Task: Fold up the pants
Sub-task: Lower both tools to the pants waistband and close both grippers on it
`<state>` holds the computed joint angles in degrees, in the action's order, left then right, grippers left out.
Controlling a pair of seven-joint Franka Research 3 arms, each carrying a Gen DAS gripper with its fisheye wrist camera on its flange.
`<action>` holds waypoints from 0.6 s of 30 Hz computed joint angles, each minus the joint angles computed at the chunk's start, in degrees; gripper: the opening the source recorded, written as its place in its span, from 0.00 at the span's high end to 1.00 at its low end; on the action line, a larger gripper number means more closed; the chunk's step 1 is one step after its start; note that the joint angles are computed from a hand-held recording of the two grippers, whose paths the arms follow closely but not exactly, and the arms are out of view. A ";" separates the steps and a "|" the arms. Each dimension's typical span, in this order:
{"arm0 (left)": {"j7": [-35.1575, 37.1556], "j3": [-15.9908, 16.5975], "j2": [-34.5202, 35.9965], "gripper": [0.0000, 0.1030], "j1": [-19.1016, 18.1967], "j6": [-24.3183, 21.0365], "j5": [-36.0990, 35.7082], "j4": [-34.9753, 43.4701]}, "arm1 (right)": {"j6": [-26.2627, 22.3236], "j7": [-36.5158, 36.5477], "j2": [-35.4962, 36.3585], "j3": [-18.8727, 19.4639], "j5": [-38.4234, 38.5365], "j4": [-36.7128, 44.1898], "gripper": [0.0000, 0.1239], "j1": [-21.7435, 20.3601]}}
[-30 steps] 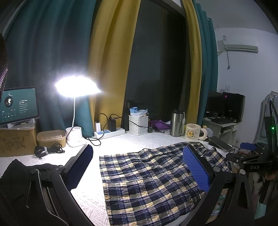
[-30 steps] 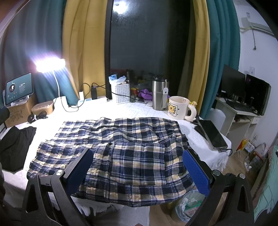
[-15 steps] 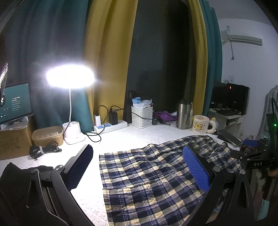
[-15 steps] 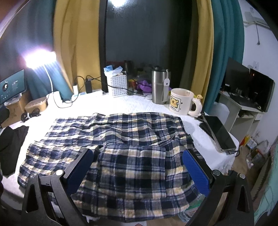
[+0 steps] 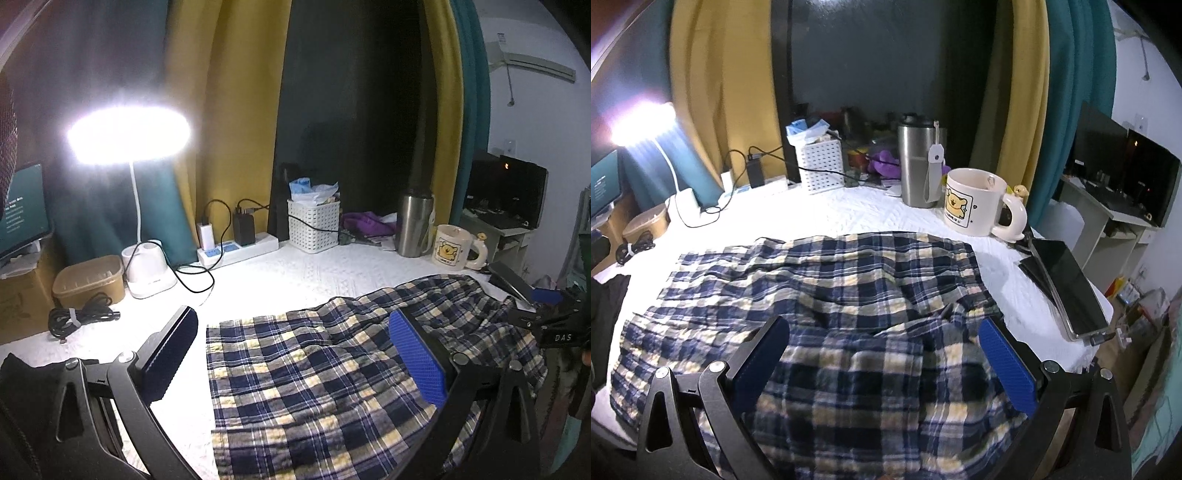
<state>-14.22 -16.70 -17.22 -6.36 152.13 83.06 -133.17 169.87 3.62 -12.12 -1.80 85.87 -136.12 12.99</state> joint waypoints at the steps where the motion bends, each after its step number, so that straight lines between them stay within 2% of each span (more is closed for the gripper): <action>1: 0.42 0.30 0.79 0.01 0.10 0.33 -0.54 0.69 | -0.12 1.14 0.53 0.03 -1.35 0.42 0.17 -0.19; 8: 2.09 1.63 5.05 0.01 0.56 1.17 -2.14 4.40 | -1.16 7.66 5.13 -0.41 -9.25 4.65 0.17 -1.36; 18: 11.41 4.74 11.17 0.01 1.31 2.48 -10.54 7.93 | -5.89 17.49 13.74 0.41 -19.60 12.91 0.17 -4.78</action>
<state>-2.81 -11.97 -6.05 -5.06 154.60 72.52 -125.24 163.99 21.11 1.63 -1.38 66.27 -123.21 8.21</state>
